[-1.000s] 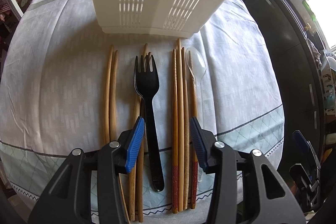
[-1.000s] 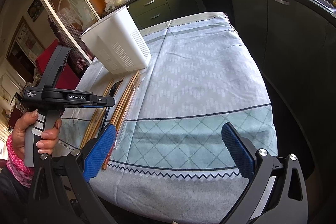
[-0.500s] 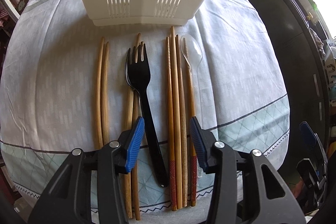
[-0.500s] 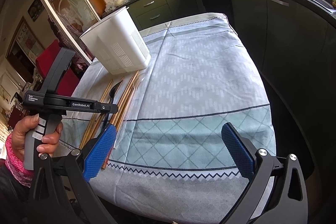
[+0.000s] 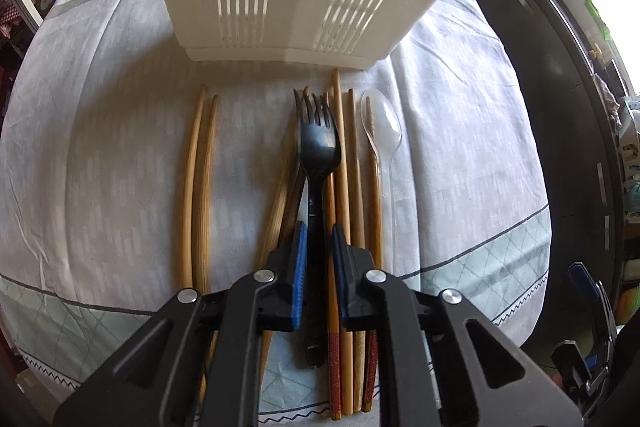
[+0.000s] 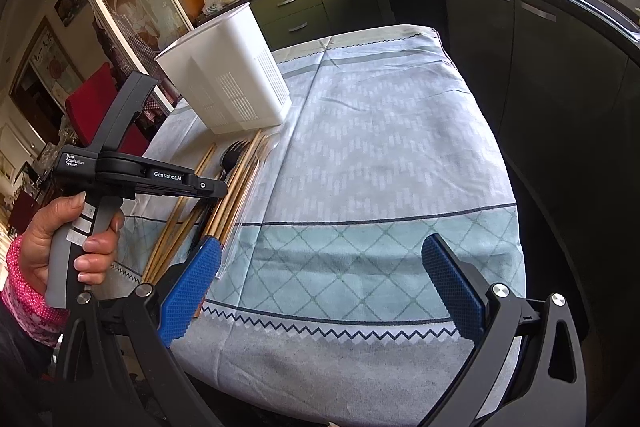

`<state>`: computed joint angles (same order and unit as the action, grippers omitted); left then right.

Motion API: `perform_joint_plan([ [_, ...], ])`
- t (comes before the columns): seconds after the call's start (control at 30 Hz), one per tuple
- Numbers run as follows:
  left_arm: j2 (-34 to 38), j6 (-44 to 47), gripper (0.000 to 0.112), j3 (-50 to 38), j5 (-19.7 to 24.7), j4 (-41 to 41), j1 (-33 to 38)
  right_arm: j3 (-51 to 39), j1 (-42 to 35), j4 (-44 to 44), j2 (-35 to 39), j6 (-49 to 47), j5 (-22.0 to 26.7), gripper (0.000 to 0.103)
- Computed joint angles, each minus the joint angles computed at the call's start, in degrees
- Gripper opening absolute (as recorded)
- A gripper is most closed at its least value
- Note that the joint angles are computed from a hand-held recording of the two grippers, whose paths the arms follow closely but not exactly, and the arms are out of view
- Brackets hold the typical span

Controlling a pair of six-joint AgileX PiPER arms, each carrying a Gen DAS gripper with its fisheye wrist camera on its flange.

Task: Organize utensils
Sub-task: 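Move the left gripper down to the black fork and close on it, then lift the black fork with the left gripper while the right gripper approaches the clear spoon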

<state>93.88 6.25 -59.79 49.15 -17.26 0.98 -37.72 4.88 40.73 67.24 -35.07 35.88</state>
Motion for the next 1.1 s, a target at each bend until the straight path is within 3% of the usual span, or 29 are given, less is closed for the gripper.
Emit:
perform_joint_plan([
  [0.2,-0.1,6.2,0.009,0.7,0.3,-3.3,3.6,-2.3,4.0,-4.0,2.1,5.1,-0.9,0.099],
  [0.37,-3.0,11.1,0.008,2.5,-1.0,-4.4,5.5,-7.3,10.8,-14.5,6.0,16.2,-1.3,0.099],
  [0.63,-11.3,20.9,0.008,5.3,0.5,-8.1,11.9,-26.6,15.7,-20.4,22.6,23.8,10.3,0.097],
  [0.73,-14.4,24.0,0.009,6.7,-0.7,-9.1,14.7,-34.7,16.4,-20.3,29.3,25.9,15.1,0.082],
  [0.8,-15.2,27.0,0.009,6.6,-0.2,-10.6,17.8,-39.7,17.0,-20.9,33.6,28.1,17.8,0.063],
  [0.87,-15.2,29.4,0.009,6.1,0.6,-12.2,20.3,-44.0,18.3,-23.8,37.5,31.6,19.6,0.036],
  [0.93,-15.2,31.4,0.009,5.9,1.0,-13.5,22.3,-47.1,19.1,-24.4,40.8,33.4,20.6,0.03],
  [1.1,-14.8,35.9,0.009,5.6,2.7,-15.9,26.9,-51.0,20.1,-23.9,45.8,35.7,20.1,0.03],
])
